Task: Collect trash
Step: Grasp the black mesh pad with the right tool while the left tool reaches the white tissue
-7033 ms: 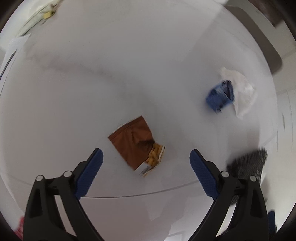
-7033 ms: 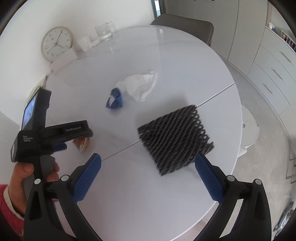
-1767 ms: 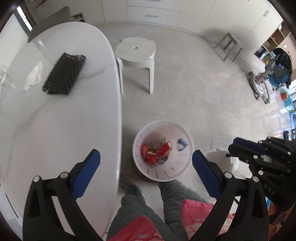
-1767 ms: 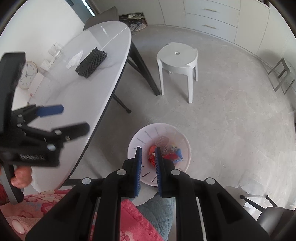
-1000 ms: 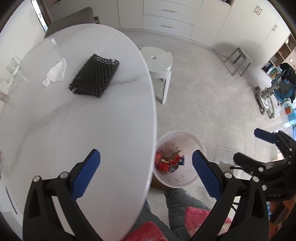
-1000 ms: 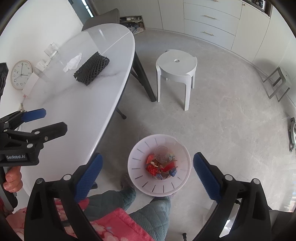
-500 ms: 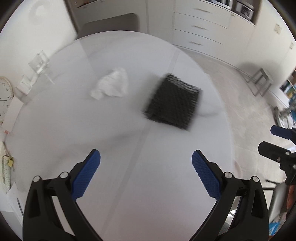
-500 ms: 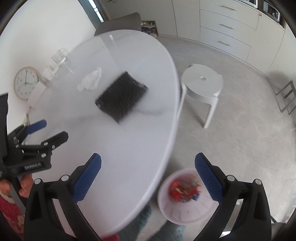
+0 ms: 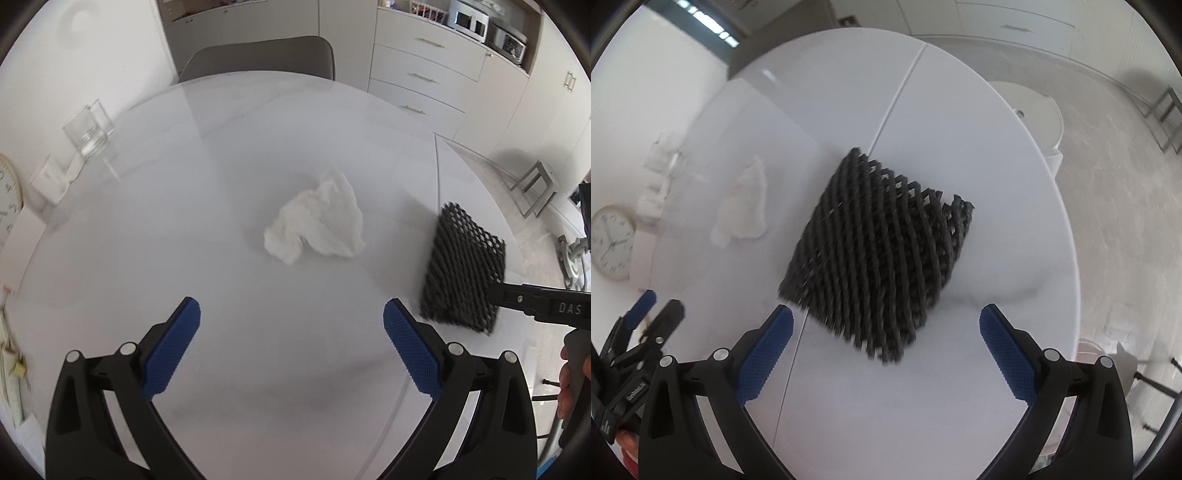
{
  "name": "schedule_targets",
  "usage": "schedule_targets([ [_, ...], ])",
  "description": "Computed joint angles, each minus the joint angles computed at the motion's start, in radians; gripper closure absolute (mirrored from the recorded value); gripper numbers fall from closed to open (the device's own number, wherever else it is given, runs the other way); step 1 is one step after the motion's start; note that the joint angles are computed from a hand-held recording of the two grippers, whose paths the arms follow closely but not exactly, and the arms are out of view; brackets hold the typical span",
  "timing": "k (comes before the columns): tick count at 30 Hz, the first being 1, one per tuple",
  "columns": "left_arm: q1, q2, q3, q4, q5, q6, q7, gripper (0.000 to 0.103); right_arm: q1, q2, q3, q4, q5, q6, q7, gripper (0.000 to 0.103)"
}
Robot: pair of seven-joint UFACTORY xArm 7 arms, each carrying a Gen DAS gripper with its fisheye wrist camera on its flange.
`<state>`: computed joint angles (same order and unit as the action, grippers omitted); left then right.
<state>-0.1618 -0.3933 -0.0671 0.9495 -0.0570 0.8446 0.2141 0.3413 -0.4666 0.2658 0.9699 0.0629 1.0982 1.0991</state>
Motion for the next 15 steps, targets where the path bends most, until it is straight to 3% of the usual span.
schedule_targets([
  [8,0.006,0.112,0.005,0.055,-0.002,-0.061,0.025,0.008,0.001,0.095,0.006,0.066,-0.054,0.032,-0.029,0.037],
  [15,0.003,0.156,-0.002,0.076,-0.014,-0.089,0.006,0.008,0.006,0.079,-0.012,0.062,-0.084,0.02,-0.097,0.082],
])
